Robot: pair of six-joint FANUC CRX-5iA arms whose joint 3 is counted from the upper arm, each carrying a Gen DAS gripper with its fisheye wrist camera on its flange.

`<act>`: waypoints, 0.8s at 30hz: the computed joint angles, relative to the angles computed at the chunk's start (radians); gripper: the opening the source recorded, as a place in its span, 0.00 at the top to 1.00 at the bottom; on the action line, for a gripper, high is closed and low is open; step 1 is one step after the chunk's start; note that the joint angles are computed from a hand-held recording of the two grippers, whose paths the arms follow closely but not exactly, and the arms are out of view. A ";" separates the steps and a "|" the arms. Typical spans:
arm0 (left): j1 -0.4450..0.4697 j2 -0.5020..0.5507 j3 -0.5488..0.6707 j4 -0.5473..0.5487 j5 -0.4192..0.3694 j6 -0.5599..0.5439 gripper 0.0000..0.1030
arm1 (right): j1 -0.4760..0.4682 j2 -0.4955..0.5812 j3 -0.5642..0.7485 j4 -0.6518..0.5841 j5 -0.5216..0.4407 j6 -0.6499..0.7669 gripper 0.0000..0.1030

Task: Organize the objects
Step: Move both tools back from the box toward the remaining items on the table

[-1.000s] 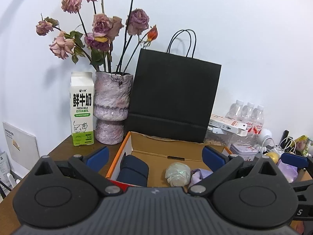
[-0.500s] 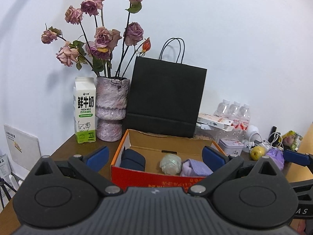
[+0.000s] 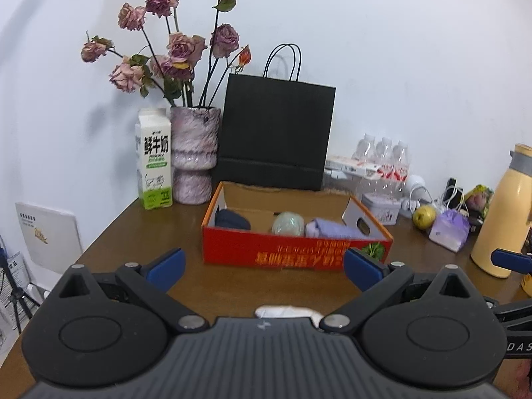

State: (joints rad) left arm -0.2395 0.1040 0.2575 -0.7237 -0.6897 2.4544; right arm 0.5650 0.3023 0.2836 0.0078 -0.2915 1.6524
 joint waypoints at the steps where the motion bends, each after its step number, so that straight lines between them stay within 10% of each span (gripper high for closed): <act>1: -0.004 -0.011 -0.013 -0.001 -0.005 0.002 0.00 | 0.001 -0.013 -0.019 0.000 0.000 -0.001 0.00; 24: -0.019 -0.097 -0.218 0.173 -0.072 -0.123 0.00 | -0.007 -0.138 -0.193 -0.147 -0.138 0.084 0.00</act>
